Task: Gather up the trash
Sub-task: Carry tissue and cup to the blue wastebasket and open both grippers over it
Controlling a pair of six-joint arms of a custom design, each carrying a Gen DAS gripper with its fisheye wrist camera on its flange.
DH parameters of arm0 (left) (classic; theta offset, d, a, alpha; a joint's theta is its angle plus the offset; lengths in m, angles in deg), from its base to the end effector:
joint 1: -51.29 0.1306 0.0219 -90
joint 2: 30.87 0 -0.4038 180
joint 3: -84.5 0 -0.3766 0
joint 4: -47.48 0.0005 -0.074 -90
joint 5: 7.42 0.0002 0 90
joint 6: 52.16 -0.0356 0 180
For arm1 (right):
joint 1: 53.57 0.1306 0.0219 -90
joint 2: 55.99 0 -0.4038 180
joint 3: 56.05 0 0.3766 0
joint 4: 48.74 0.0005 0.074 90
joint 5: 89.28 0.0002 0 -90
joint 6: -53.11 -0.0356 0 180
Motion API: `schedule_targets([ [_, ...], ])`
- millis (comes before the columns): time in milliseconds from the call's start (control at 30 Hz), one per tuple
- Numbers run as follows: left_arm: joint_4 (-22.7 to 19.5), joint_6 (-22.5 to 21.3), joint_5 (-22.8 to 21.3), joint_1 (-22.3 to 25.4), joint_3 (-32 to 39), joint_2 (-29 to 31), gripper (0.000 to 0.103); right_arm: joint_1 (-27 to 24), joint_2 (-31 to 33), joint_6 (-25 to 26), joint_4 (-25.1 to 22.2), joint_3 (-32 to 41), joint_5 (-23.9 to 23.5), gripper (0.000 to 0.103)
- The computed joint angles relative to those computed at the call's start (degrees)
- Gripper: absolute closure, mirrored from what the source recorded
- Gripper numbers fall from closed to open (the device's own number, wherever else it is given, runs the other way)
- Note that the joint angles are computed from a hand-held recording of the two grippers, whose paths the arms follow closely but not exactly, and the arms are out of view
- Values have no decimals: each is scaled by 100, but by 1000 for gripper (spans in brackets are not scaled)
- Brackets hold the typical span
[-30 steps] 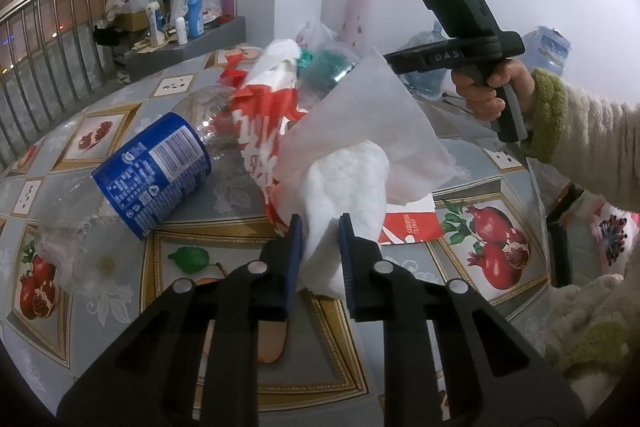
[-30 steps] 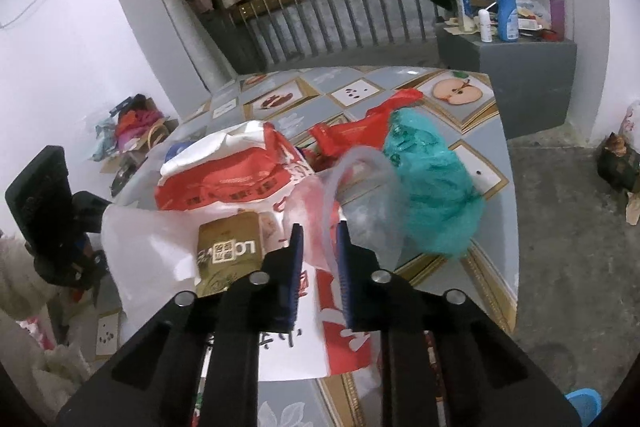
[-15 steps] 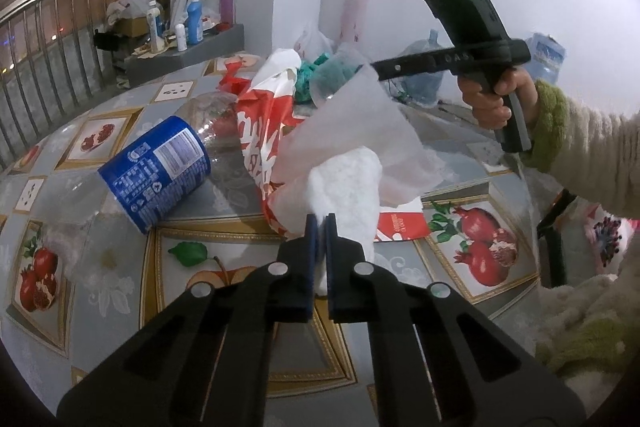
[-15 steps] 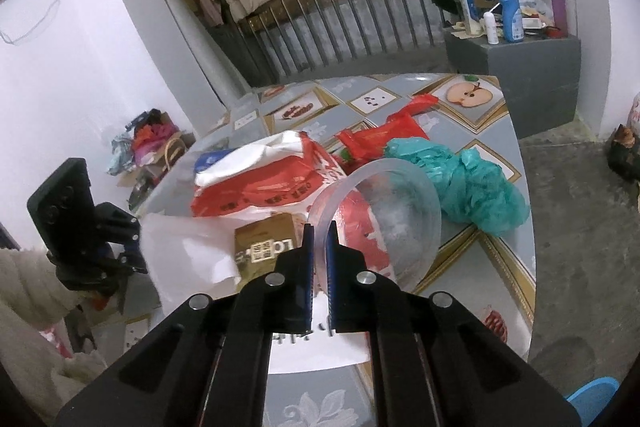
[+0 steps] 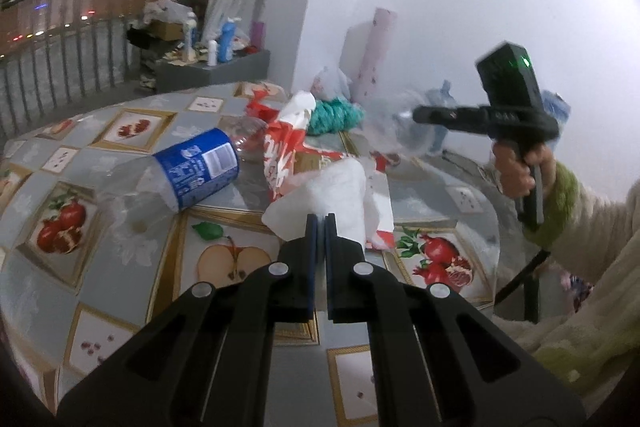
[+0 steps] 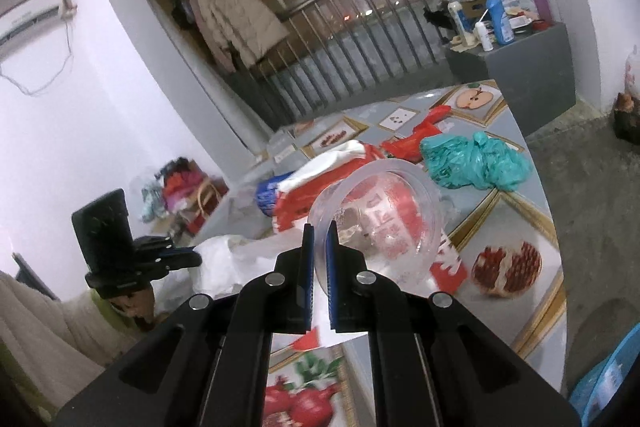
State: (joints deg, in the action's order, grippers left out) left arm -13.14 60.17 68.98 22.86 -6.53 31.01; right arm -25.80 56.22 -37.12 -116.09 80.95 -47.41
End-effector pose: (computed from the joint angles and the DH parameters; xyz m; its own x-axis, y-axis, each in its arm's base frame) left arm 0.2300 -0.1156 0.5981 -0.5597 -0.1170 -0.8204 0.0840 0.9769 -0.1966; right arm 0.5084 0.2971 0.5961 -0.6017 -0.3138 -0.7345 -0.7939 0.3363 0.5066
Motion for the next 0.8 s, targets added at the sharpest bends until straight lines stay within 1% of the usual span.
schedule_targets([
  [100,-43,296,-463,-291,77,-93,101,-24,-445,-337,488,-606,118,97],
  [133,-79,415,-692,-435,119,-105,101,-31,-580,-437,615,-772,179,97],
  [200,-110,607,-1045,-687,194,-104,101,-25,-862,-549,813,-1097,413,97],
  [367,-145,770,-1725,-1183,508,88,101,-32,-1440,-747,1176,-1718,918,97],
  [533,-22,707,-1810,-1325,843,426,101,-195,-1936,-982,1439,-2262,1331,97],
  [600,33,594,-1795,-1371,1034,640,101,-271,-2054,-1090,1518,-2391,1465,97],
  [700,226,450,-1433,-1317,1338,1009,101,-480,-2262,-1250,1685,-2630,1626,97],
  [800,266,400,-849,-1131,1764,1507,101,-758,-2425,-1392,1870,-2837,1779,97],
])
